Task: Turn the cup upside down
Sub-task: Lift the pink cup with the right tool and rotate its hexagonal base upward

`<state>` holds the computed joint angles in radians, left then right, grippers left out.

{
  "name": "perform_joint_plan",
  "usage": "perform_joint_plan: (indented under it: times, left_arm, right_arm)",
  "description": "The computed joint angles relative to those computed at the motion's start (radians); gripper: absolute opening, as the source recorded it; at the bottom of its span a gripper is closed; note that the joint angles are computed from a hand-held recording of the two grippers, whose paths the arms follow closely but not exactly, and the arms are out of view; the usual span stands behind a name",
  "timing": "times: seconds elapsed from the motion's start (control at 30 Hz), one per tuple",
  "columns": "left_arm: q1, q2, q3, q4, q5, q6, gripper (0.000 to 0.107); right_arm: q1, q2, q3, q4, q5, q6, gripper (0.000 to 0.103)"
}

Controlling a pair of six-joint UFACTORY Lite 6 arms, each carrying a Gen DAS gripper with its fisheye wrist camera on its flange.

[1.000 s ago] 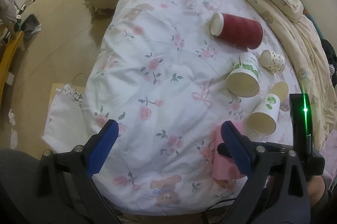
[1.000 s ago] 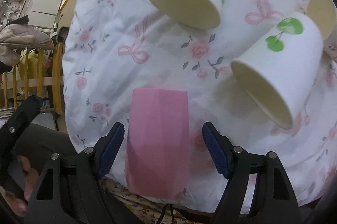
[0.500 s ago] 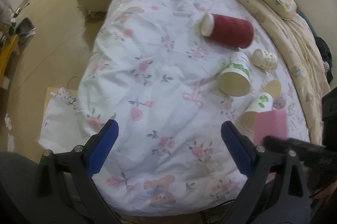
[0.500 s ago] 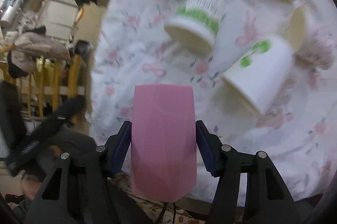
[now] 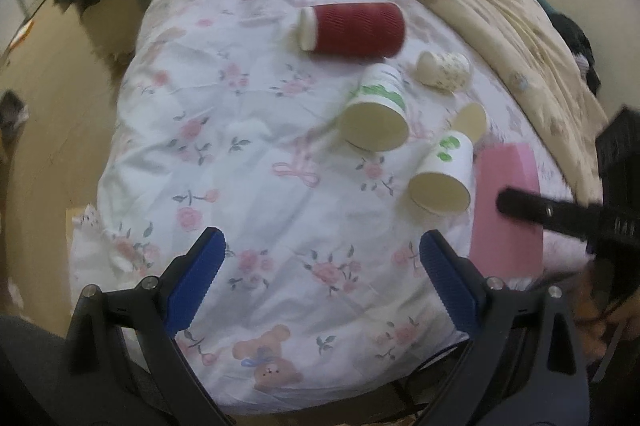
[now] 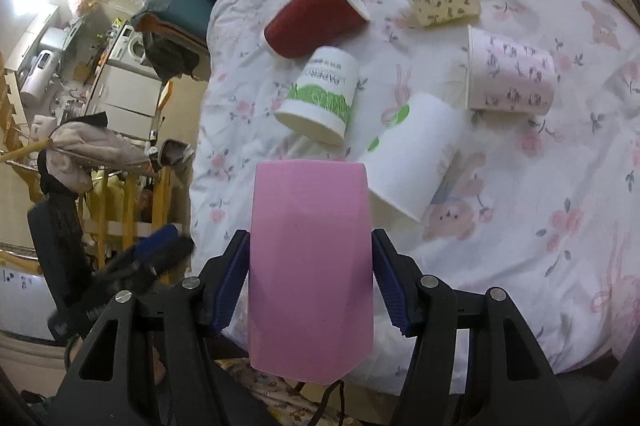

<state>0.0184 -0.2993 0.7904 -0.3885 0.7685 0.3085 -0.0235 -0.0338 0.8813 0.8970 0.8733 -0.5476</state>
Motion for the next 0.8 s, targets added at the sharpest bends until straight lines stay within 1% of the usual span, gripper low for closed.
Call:
perform_joint_plan:
  times: [0.2, 0.3, 0.33, 0.4, 0.43, 0.57, 0.63, 0.73, 0.8]
  left_arm:
    - [-0.048, -0.027, -0.009, -0.070, 0.021, 0.066, 0.097]
    - [-0.044, -0.048, -0.011, -0.177, 0.062, 0.161, 0.096]
    - [-0.039, -0.063, -0.015, -0.243, 0.085, 0.212, 0.097]
    - [-0.065, -0.065, -0.009, -0.296, 0.119, 0.271, 0.096]
    - [-0.086, -0.065, -0.005, -0.295, 0.122, 0.277, 0.096]
    - [-0.192, -0.083, -0.025, -0.221, 0.072, 0.198, 0.097]
    - [-0.203, -0.078, -0.027, -0.222, 0.079, 0.200, 0.096]
    - [-0.222, -0.074, -0.032, -0.179, 0.063, 0.157, 0.096]
    - [-0.215, -0.063, -0.033, -0.178, 0.062, 0.153, 0.097]
  right_arm:
    - [-0.009, -0.016, -0.024, -0.011, -0.016, 0.000, 0.063]
    - [-0.008, -0.025, -0.031, -0.019, -0.020, 0.004, 0.063]
    - [-0.007, -0.027, -0.033, -0.019, -0.018, 0.005, 0.063]
    - [0.003, -0.029, -0.032, -0.024, -0.022, 0.008, 0.063]
    - [0.014, -0.033, -0.031, -0.028, -0.030, 0.011, 0.063]
    - [0.054, -0.040, -0.030, -0.023, -0.039, -0.005, 0.063]
    - [0.077, -0.049, -0.033, -0.028, -0.046, -0.008, 0.063]
    - [0.091, -0.059, -0.036, -0.020, -0.043, -0.024, 0.063]
    - [0.099, -0.065, -0.034, -0.021, -0.044, -0.030, 0.063]
